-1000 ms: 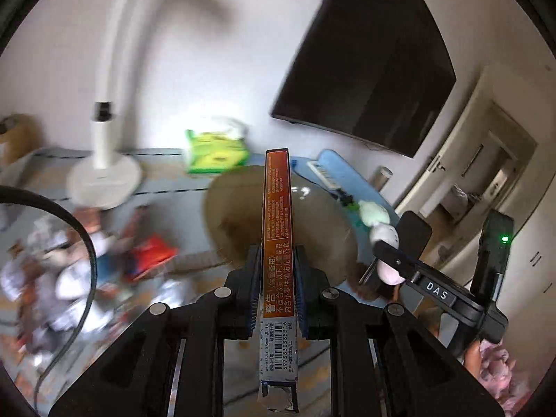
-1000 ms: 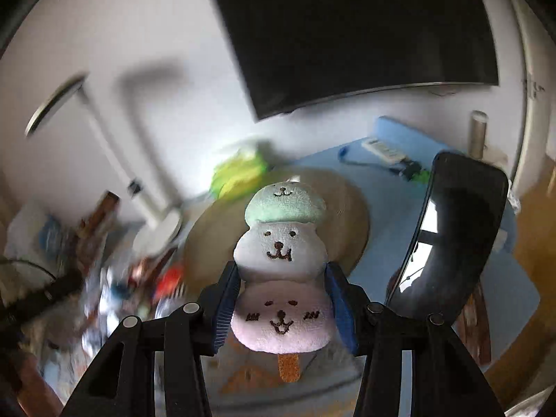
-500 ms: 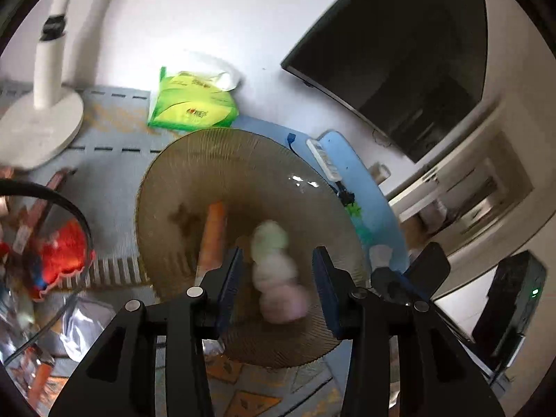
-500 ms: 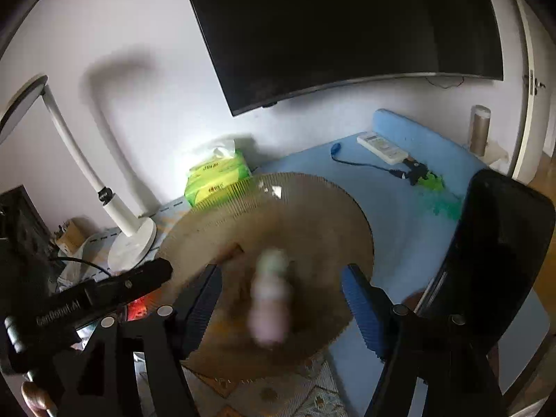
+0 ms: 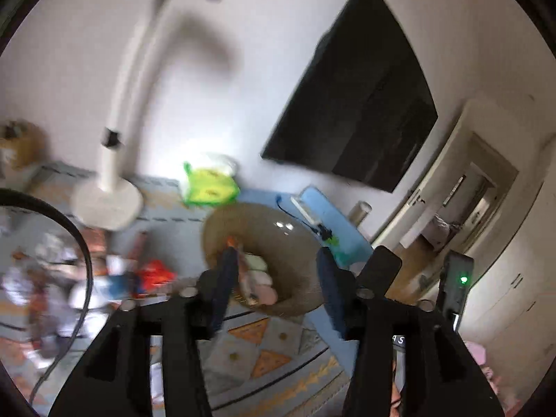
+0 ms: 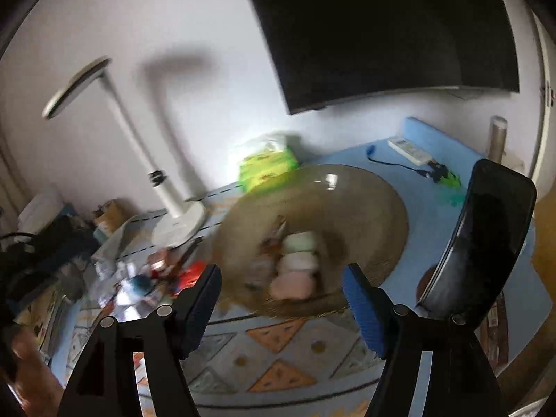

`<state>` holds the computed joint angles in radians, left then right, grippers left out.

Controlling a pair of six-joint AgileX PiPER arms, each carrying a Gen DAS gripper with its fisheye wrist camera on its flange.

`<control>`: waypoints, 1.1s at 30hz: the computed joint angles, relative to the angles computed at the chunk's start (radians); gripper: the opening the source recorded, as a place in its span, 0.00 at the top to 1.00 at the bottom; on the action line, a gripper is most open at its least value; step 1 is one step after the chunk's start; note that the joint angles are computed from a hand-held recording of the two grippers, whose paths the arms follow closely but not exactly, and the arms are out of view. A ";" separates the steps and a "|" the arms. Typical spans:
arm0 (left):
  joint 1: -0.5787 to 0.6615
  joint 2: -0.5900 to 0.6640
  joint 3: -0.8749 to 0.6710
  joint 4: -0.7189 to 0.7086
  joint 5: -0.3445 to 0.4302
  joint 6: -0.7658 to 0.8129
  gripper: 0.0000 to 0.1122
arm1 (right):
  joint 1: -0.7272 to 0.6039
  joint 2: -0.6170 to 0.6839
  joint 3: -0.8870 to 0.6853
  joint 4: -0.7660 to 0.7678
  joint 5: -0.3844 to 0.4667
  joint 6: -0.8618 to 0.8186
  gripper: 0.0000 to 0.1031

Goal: Organize objects
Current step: 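Return both tools to the rug and grasp a paper ball with the right tool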

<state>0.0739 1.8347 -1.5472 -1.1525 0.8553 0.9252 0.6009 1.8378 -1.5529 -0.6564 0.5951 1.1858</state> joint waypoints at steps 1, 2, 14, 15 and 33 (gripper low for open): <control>0.029 -0.033 0.033 -0.010 0.008 0.015 0.34 | 0.017 -0.006 0.009 -0.009 -0.006 0.014 0.29; 0.075 -0.067 0.077 -0.042 0.025 0.052 0.28 | 0.037 -0.009 0.019 -0.018 -0.012 0.032 0.27; 0.378 -0.019 0.321 0.132 -0.020 0.178 0.15 | 0.158 0.293 -0.174 0.491 -0.027 -0.361 0.18; 0.375 0.001 0.327 0.152 -0.026 0.189 0.15 | 0.163 0.343 -0.228 0.531 0.008 -0.401 0.18; 0.223 0.189 0.305 0.168 -0.237 0.392 0.40 | 0.149 0.532 -0.436 0.580 0.002 -0.417 0.23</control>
<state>0.2964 2.0233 -1.2425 -0.9846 0.6185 1.3168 0.7500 2.3695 -1.9886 -0.0765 0.5973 0.7684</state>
